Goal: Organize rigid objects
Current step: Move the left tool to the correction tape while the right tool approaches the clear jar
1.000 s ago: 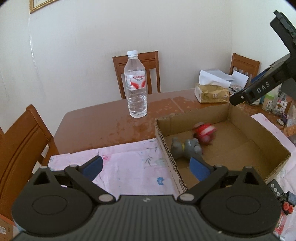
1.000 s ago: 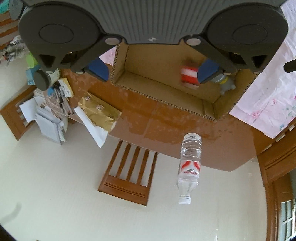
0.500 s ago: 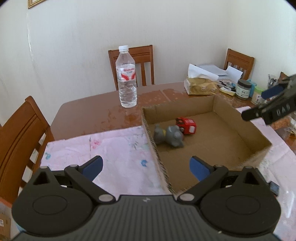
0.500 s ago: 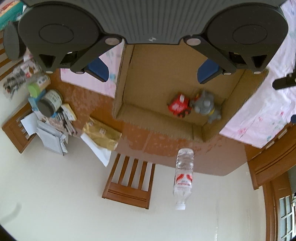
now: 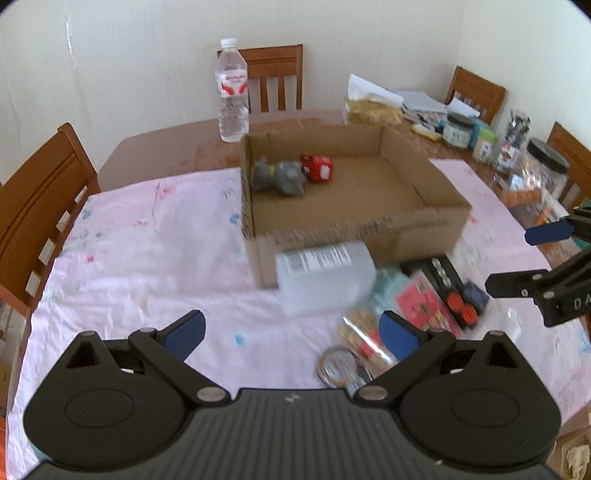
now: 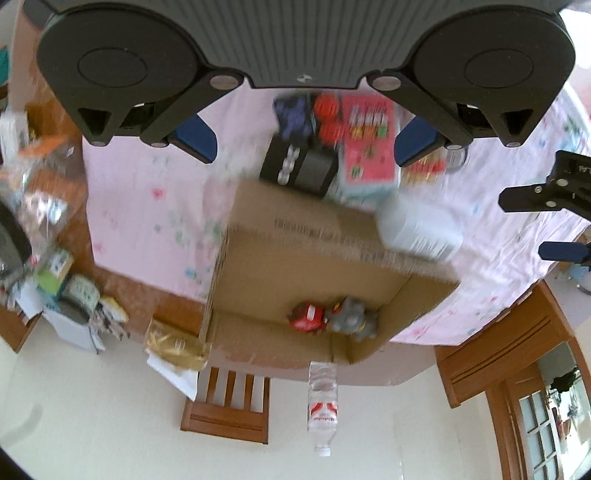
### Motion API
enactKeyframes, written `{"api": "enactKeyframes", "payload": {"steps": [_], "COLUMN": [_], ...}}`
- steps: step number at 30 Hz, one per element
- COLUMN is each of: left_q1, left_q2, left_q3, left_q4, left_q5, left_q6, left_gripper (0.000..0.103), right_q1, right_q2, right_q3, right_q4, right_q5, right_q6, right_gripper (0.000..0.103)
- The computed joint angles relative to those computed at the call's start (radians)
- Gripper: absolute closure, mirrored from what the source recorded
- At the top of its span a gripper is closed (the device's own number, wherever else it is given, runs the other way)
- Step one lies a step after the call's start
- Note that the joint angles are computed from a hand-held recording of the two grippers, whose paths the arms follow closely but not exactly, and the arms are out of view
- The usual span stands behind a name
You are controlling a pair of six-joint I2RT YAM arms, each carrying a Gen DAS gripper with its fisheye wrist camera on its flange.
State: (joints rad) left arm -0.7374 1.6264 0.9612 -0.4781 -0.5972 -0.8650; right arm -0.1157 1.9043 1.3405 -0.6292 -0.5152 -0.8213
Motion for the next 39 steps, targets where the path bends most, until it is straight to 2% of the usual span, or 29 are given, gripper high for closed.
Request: {"api": "enactKeyframes", "payload": {"steps": [2, 6, 11, 16, 23, 31, 33, 34, 39], "left_q1": [-0.035, -0.074, -0.073, -0.068, -0.026, 0.024, 0.038, 0.040, 0.073], "left_q2": [0.019, 0.031, 0.025, 0.010, 0.018, 0.104, 0.128, 0.140, 0.154], "left_q3": [0.012, 0.004, -0.043, -0.104, -0.183, -0.178, -0.165, -0.160, -0.176], "left_q4": [-0.023, -0.007, 0.078, 0.140, 0.232, 0.317, 0.317, 0.317, 0.391], "left_q5": [-0.008, 0.004, 0.086, 0.148, 0.246, 0.340, 0.358, 0.358, 0.392], "left_q6": [-0.028, -0.031, 0.054, 0.136, 0.191, 0.328, 0.360, 0.381, 0.493], "left_gripper": [0.003, 0.003, 0.003, 0.003, 0.003, 0.003, 0.003, 0.000, 0.000], "right_q1": [-0.024, -0.062, -0.085, -0.060, 0.002, 0.014, 0.005, 0.002, -0.012], "right_q2": [-0.004, -0.051, -0.079, -0.108, -0.112, -0.054, -0.043, -0.044, -0.058], "right_q3": [-0.015, -0.107, -0.163, -0.249, -0.375, -0.356, -0.338, -0.344, -0.384], "right_q4": [-0.036, -0.020, -0.016, 0.056, 0.274, 0.277, 0.252, 0.259, 0.308], "right_q5": [-0.016, -0.024, -0.022, 0.020, 0.166, 0.259, 0.241, 0.239, 0.215], "right_q6": [-0.034, -0.090, -0.105, -0.080, 0.033, 0.111, 0.134, 0.128, 0.121], "right_gripper": [0.000, 0.000, 0.000, 0.000, 0.000, 0.000, 0.000, 0.000, 0.000]}}
